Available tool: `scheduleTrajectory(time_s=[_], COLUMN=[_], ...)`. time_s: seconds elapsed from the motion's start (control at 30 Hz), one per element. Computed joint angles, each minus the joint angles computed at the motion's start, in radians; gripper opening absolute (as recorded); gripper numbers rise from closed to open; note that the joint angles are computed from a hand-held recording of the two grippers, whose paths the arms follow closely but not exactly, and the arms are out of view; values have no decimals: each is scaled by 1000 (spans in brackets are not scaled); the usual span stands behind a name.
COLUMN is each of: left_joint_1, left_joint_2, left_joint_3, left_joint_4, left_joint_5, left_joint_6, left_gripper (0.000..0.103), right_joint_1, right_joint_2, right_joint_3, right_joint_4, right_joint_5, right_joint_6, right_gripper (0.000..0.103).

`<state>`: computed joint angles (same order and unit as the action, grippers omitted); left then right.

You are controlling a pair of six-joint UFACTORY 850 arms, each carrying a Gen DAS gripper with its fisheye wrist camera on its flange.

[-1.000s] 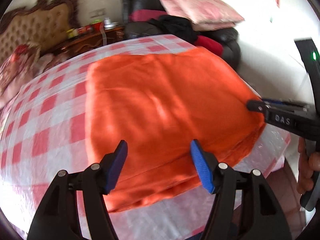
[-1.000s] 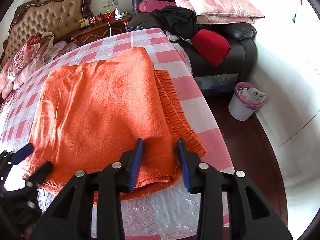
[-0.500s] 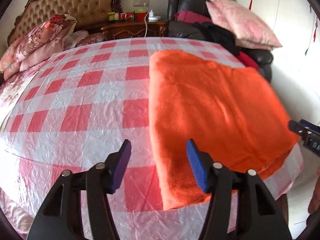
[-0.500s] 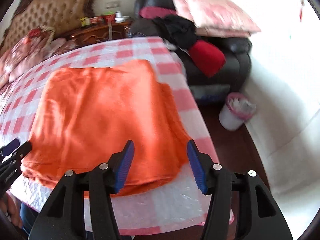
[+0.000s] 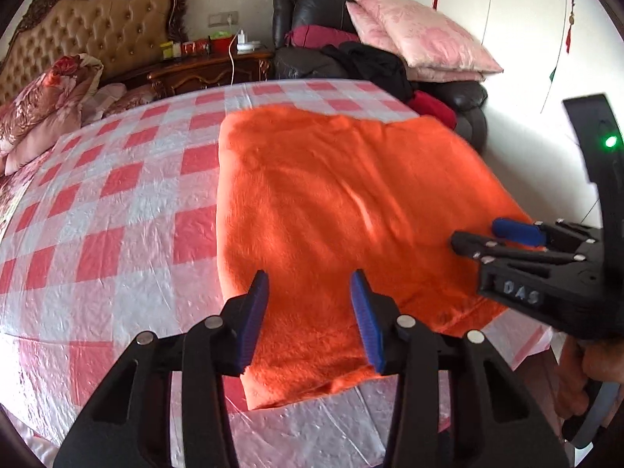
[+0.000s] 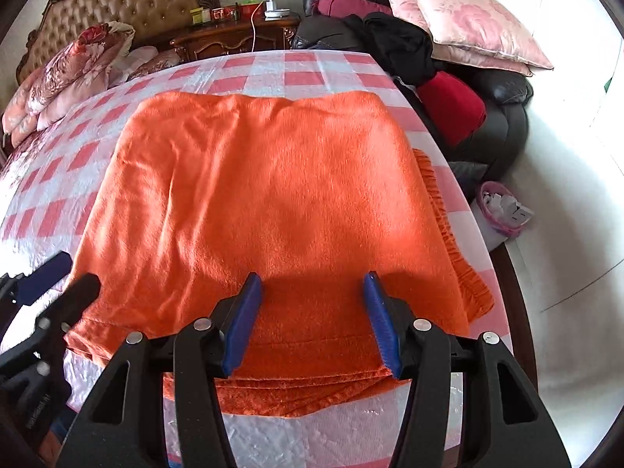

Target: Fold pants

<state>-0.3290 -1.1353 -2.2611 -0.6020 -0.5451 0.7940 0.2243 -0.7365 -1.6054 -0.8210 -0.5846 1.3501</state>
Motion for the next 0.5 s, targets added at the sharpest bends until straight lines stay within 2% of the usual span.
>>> scheduleTrajectory(time_s=[0.1,0.33,0.5], left_joint_1=[4,13,11], left_joint_2=[-62,-73,-71], left_joint_3=[-95,-104,-100], left_joint_4=[81,104,117], left_joint_5=[-59,-55,-44], left_joint_6=[-110,-130,-133], left_gripper=[46,46,46], right_joint_1=[1,-5,-22], right_joint_2=[-5,6,-1], right_joint_3=[-2,-1,-46], right_joint_4=[-9,4,-103], right_joint_5=[-1,5,-34], right_joint_6=[1,-8,52], right_gripper=[53,53,53])
